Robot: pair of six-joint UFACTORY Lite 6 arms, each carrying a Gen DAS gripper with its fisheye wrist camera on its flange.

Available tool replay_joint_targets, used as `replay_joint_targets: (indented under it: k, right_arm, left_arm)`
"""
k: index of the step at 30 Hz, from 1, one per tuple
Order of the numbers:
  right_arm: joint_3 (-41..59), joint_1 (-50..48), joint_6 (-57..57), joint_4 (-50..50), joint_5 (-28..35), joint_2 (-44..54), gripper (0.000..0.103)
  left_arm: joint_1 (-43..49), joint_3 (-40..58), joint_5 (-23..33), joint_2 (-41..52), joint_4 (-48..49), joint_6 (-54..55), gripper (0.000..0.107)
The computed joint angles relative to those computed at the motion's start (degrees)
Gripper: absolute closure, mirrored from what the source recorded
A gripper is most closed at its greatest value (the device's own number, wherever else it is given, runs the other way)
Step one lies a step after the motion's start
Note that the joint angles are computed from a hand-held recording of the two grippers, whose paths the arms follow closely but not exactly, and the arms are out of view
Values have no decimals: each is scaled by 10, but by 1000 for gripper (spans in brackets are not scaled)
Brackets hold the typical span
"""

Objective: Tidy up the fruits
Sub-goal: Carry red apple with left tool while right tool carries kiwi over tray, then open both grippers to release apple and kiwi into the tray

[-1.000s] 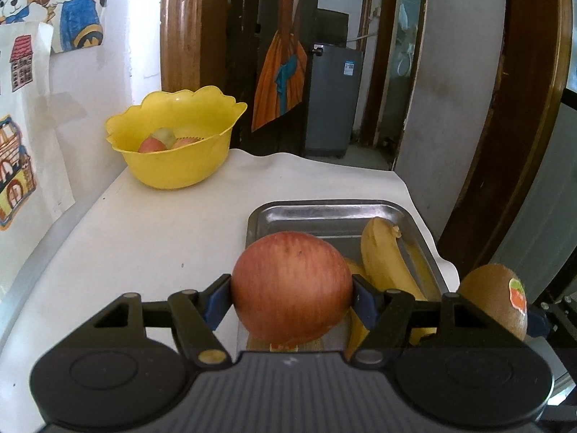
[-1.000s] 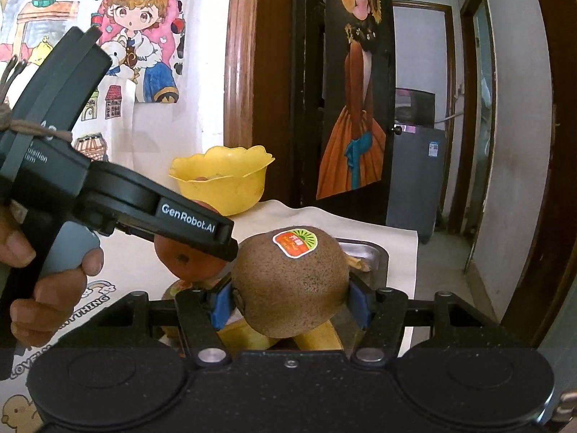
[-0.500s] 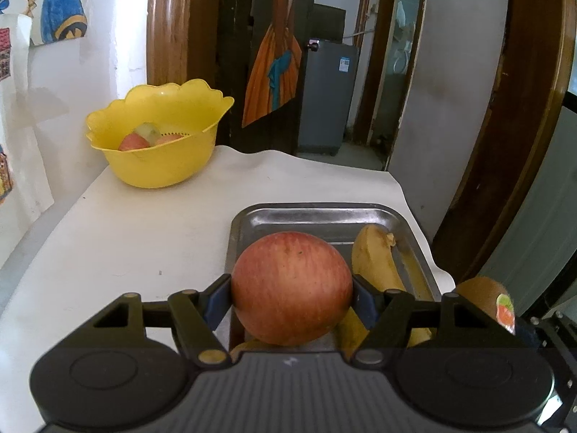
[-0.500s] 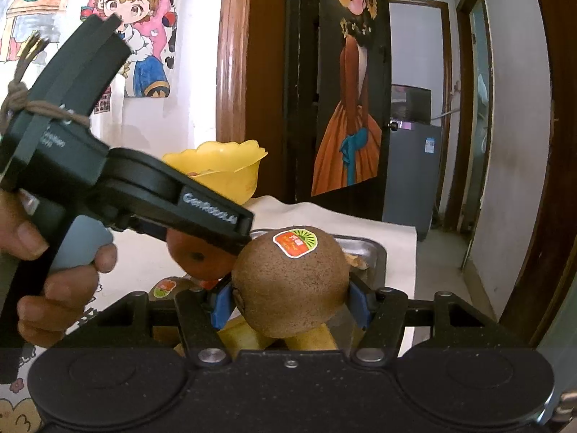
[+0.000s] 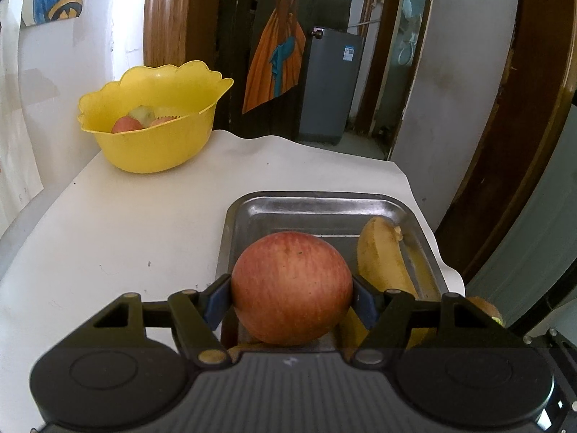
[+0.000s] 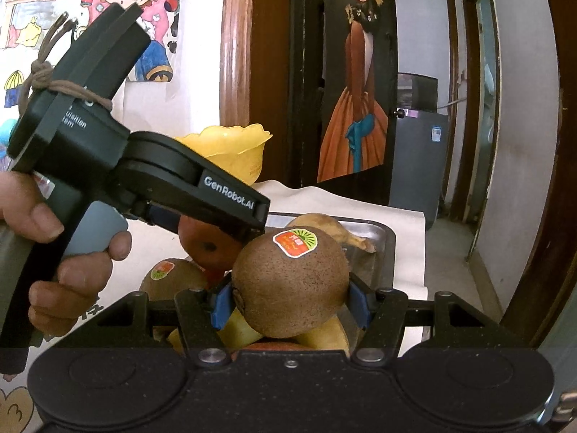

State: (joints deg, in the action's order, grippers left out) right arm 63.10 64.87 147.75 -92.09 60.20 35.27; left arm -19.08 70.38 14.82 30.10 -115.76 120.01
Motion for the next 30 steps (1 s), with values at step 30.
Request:
replay_joint_targets:
  k: [30]
  right_arm:
    - [-1,-4,2,-11,-16,3,31]
  left_arm:
    - [-1,-1,9,2,7,-9,34]
